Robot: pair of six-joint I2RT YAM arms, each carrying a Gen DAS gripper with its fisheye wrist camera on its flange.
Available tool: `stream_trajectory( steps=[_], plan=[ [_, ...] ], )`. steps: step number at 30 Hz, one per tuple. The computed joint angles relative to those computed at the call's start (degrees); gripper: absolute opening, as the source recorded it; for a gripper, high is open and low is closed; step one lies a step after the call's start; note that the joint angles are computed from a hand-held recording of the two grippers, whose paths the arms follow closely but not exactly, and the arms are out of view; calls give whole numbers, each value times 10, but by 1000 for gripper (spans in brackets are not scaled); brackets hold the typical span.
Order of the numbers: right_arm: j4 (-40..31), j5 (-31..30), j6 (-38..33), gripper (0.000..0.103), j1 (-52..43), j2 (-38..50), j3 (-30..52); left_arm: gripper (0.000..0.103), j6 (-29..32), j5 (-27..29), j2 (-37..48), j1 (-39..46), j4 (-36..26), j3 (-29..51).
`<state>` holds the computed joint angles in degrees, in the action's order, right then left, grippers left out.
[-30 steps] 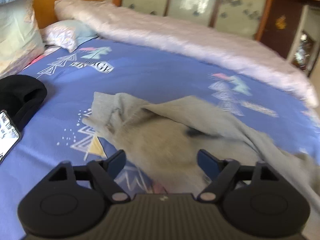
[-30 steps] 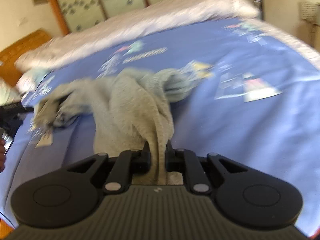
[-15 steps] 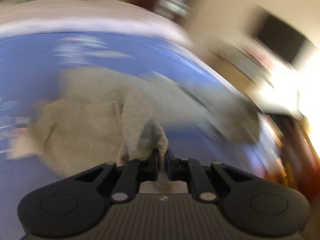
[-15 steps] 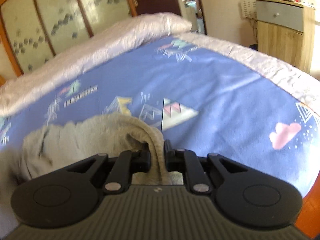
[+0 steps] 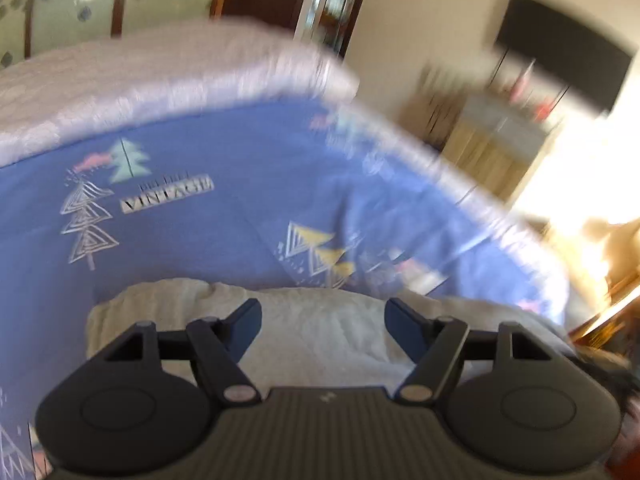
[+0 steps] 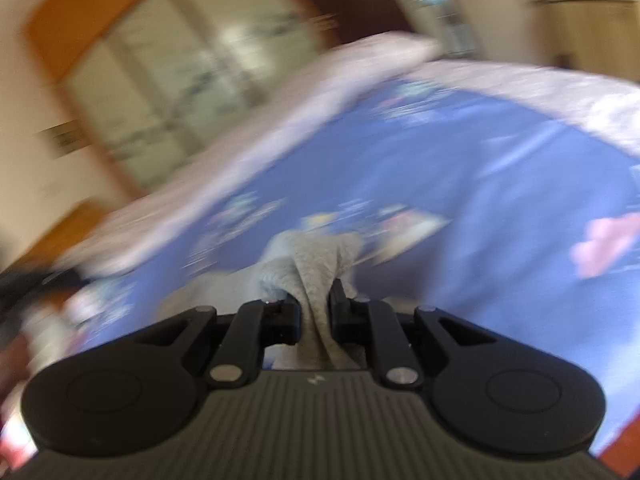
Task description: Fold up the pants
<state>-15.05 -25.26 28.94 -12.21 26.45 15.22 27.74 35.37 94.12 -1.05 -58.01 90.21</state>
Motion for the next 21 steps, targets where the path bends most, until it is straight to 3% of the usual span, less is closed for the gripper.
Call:
stream_trajectory(
  steps=[2,3,6,10,13,17,19,20,21],
  plan=[
    [27,-161,-2,16,-33,0,-24,70,-48,-75,64,-82,-23,62],
    [44,-197,-2,16,-10,2,-37,69,-58,-105,82,-116,-21,75],
    [107,-165,-11,16,157,48,-61,70,-46,-187,103,-202,6,72],
    [271,-39,-8,19,363,262,-61,71,-2,-294,115,-287,27,48],
    [347,-13,-8,19,409,359,-52,71,36,-382,110,-340,43,11],
    [340,-33,11,19,391,309,-76,71,77,-444,82,-375,49,-57],
    [337,-42,18,19,379,290,-90,59,90,-477,70,-385,48,-84],
    [327,-36,19,19,384,280,-90,37,94,-490,65,-385,46,-96],
    [313,-34,15,19,383,268,-89,24,93,-492,64,-383,40,-97]
  ],
)
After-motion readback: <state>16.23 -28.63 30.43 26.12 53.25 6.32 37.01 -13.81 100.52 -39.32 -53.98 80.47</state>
